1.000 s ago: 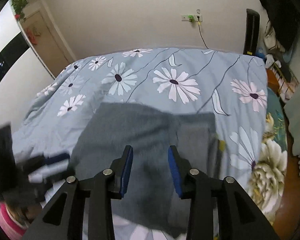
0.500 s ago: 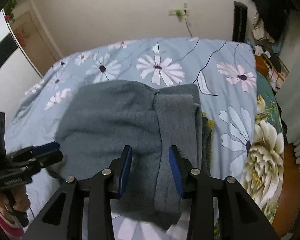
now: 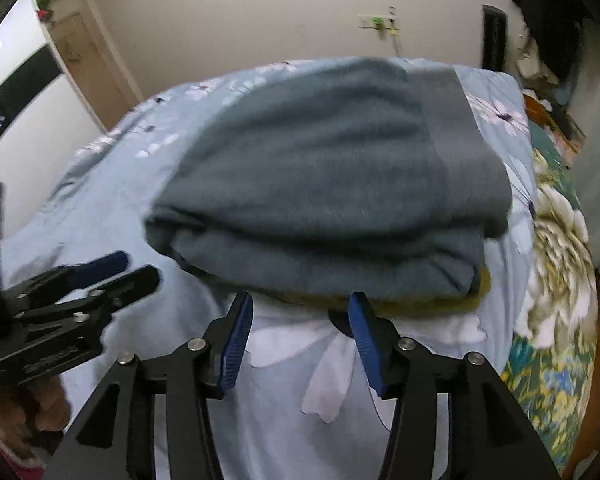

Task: Fold clothes

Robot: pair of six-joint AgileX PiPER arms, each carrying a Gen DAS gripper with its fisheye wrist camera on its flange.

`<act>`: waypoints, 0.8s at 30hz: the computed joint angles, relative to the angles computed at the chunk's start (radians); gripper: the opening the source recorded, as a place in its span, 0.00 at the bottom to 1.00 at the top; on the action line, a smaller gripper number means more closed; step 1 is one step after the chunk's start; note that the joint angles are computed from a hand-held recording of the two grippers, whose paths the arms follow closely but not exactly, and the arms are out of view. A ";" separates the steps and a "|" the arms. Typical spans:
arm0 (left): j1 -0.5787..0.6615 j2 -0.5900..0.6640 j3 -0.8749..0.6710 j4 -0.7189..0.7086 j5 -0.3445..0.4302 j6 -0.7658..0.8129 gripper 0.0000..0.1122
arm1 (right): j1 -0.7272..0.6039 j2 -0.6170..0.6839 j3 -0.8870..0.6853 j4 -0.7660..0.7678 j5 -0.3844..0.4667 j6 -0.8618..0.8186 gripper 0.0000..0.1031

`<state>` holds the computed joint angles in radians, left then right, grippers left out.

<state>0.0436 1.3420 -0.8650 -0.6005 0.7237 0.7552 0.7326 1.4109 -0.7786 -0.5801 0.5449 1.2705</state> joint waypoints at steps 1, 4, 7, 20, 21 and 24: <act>-0.002 -0.005 0.020 -0.008 -0.023 0.007 0.58 | 0.018 0.018 -0.002 -0.037 0.026 0.057 0.53; -0.033 -0.010 0.080 -0.008 -0.119 -0.007 0.64 | 0.057 0.047 0.002 -0.099 0.072 0.171 0.66; -0.081 0.010 0.108 0.065 -0.188 -0.074 0.65 | 0.067 0.075 0.007 -0.130 0.067 0.222 0.66; -0.088 0.074 0.105 0.146 -0.241 -0.161 0.72 | 0.054 0.151 0.024 -0.167 -0.015 0.333 0.88; -0.093 0.075 0.106 0.159 -0.245 -0.172 0.73 | 0.053 0.150 0.025 -0.167 -0.013 0.337 0.88; -0.105 0.080 0.105 0.188 -0.253 -0.196 0.73 | 0.051 0.149 0.028 -0.167 -0.008 0.352 0.88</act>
<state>-0.0610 1.4223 -0.7604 -0.4121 0.4709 0.5594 0.7836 1.5597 -0.7504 -0.7467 0.5365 1.6224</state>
